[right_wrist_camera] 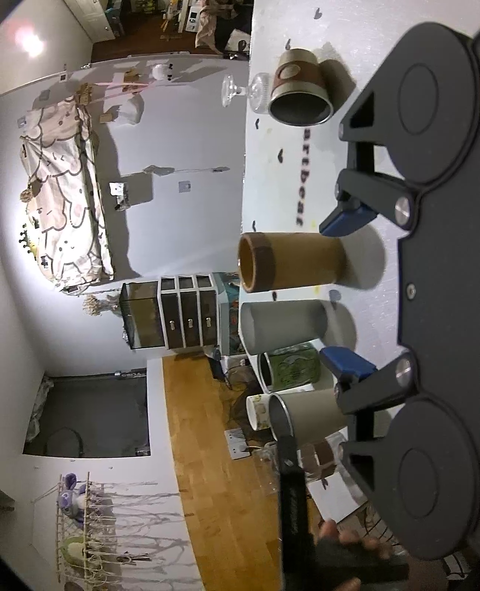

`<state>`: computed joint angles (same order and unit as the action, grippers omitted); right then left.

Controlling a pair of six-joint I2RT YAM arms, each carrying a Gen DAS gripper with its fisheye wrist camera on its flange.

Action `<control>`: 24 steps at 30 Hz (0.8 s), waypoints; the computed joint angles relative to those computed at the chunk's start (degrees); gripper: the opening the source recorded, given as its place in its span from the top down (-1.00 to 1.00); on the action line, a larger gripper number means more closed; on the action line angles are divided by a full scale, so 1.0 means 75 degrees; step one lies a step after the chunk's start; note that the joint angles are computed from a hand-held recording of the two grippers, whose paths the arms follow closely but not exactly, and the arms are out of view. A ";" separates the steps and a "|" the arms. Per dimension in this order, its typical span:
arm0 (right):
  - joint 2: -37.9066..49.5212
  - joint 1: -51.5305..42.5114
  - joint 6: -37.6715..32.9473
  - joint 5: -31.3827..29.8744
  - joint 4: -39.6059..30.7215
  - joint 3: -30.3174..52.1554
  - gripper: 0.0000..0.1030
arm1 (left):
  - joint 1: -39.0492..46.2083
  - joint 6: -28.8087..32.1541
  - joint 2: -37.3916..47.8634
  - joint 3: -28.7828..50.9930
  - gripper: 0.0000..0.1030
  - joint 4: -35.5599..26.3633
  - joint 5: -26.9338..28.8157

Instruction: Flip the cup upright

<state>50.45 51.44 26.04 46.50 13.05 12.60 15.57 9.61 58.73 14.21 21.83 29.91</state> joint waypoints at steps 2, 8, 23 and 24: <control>-0.0098 0.0083 -0.0022 0.0068 -0.0094 0.0026 -0.40 | 0.0206 0.0140 -0.0385 -0.0050 -1.00 -0.0413 0.0159; -0.0208 0.0254 0.0004 0.0355 -0.0457 0.0187 -0.65 | 0.0561 0.0553 -0.1408 -0.0228 -1.00 -0.1475 0.0479; 0.0080 0.0446 0.0368 0.0884 -0.1368 0.0624 -1.00 | 0.0839 0.0782 -0.2351 -0.0274 -1.00 -0.2688 0.0695; 0.0084 0.0450 0.0395 0.0896 -0.1402 0.0640 -1.00 | 0.0812 0.0781 -0.2348 -0.0262 -1.00 -0.2698 0.0656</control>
<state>51.08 54.82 29.01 53.22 2.53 17.41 21.66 15.47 41.12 12.24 1.60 34.83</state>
